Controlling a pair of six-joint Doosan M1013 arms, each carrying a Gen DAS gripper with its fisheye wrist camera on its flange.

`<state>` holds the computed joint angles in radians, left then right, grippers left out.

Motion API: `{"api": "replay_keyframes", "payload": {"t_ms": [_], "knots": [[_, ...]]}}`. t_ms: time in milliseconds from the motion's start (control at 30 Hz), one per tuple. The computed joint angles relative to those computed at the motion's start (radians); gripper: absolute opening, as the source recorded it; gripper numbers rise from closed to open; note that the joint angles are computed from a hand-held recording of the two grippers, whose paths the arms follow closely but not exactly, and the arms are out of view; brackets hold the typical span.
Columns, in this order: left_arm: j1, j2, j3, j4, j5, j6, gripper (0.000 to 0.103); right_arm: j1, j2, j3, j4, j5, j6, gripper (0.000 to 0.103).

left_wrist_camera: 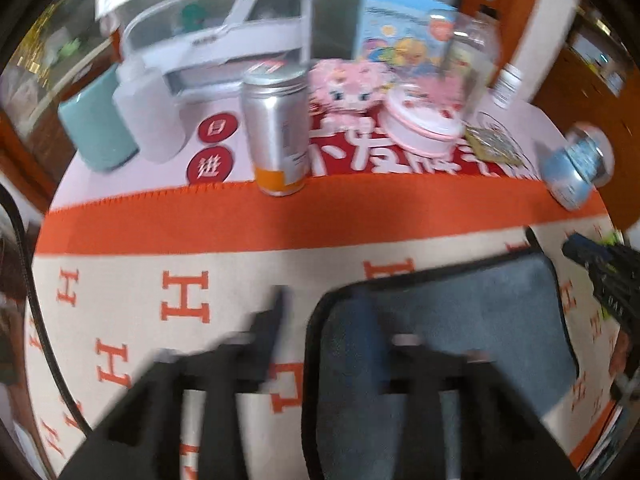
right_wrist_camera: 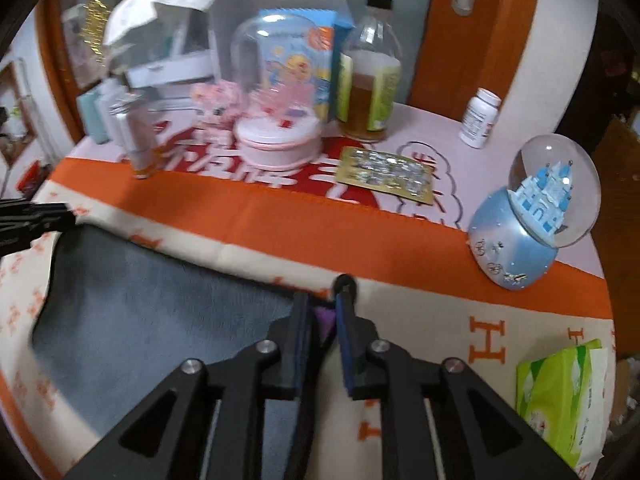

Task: Fold towel

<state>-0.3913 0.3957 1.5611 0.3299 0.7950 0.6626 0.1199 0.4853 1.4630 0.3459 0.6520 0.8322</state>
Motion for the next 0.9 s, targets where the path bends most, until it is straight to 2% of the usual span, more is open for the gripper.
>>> {"api": "replay_keyframes", "payload": {"t_ms": [33,100,167,300,367,467,567,633,700,767,900], "knots": [[0.001,-0.002,0.007,0.006,-0.008,-0.019,0.067,0.002,0.003,-0.001,-0.013,-0.014,0.018,0.018],[-0.002,-0.006,0.016,0.037,-0.008,-0.068,0.069,0.001,0.002,-0.002,-0.018,-0.015,0.034,0.023],[-0.008,-0.006,0.015,0.059,0.022,-0.089,0.07,0.002,-0.005,0.001,-0.021,-0.012,0.042,0.033],[-0.022,-0.025,0.027,0.078,0.041,-0.115,0.07,0.004,-0.035,0.025,-0.03,0.007,0.065,0.038],[-0.033,-0.042,0.036,0.082,0.042,-0.138,0.08,0.003,-0.052,0.04,-0.021,0.02,0.068,0.039],[-0.054,-0.068,0.051,0.092,0.039,-0.165,0.085,0.008,-0.089,0.073,-0.053,0.022,0.118,0.044],[-0.086,-0.097,0.062,0.101,0.052,-0.181,0.093,0.006,-0.129,0.112,-0.07,0.018,0.154,0.045],[-0.11,-0.113,0.066,0.115,0.065,-0.198,0.094,0.002,-0.152,0.133,-0.062,0.022,0.153,0.046],[-0.138,-0.13,0.068,0.131,0.08,-0.211,0.096,-0.005,-0.182,0.157,-0.04,0.04,0.146,0.046],[-0.17,-0.15,0.071,0.156,0.094,-0.242,0.101,-0.013,-0.204,0.173,-0.008,0.061,0.13,0.046],[-0.219,-0.183,0.076,0.185,0.113,-0.303,0.102,-0.022,-0.258,0.216,0.021,0.045,0.116,0.046]]}}
